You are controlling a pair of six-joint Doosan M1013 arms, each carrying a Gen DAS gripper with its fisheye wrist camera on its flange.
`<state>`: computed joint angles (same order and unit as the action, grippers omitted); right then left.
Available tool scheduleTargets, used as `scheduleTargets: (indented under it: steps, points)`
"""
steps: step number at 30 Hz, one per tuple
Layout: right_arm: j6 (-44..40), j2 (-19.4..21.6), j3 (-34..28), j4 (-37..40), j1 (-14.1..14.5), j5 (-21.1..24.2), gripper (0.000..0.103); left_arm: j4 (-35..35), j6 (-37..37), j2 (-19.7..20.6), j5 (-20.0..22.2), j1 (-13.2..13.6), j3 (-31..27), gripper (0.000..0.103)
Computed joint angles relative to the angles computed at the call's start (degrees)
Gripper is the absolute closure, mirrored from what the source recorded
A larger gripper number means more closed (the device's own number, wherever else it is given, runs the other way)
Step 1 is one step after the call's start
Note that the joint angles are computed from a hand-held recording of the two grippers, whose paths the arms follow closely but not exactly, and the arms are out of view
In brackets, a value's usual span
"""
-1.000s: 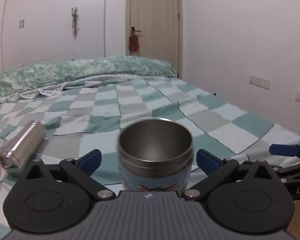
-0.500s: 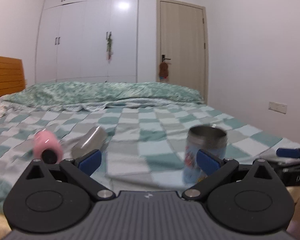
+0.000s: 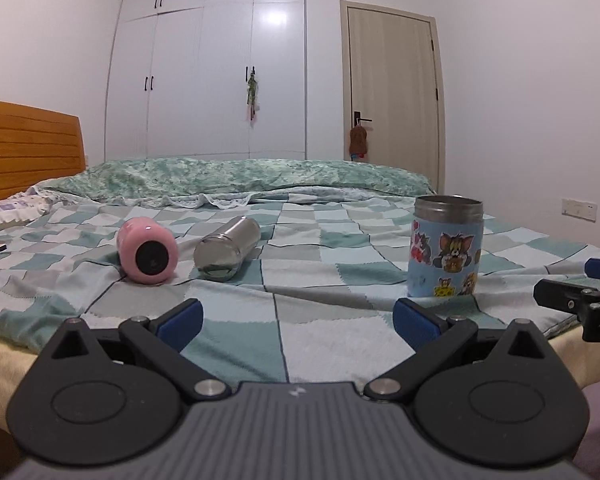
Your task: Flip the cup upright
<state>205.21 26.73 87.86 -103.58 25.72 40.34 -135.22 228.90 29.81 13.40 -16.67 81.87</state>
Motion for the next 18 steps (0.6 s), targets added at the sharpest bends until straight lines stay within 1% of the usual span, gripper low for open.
scheduleTargets:
  steps: [1, 4, 7, 9, 18]
  points:
    - [0.5, 0.02, 0.17, -0.59, 0.1, 0.36, 0.0, -3.37, 3.34, -0.08, 0.33, -0.06, 0.4, 0.0]
    - [1.91, 0.19, 0.42, -2.04, 0.2, 1.07, 0.0, -10.34, 10.44, -0.12, 1.38, -0.26, 1.11, 0.0]
    - [2.1, 0.34, 0.39, -2.35, 0.26, 1.25, 0.0, -13.9, 14.41, -0.11, 1.81, -0.47, 1.36, 0.0]
    - [2.08, 0.42, 0.39, -2.68, 0.32, 1.43, 0.0, -14.44, 15.14, -0.03, 2.49, -0.39, 1.49, 0.0]
    - [2.31, 0.52, 0.61, -3.86, 0.58, 1.9, 0.0, -18.07, 18.58, -0.15, 3.15, -0.38, 1.99, 0.0]
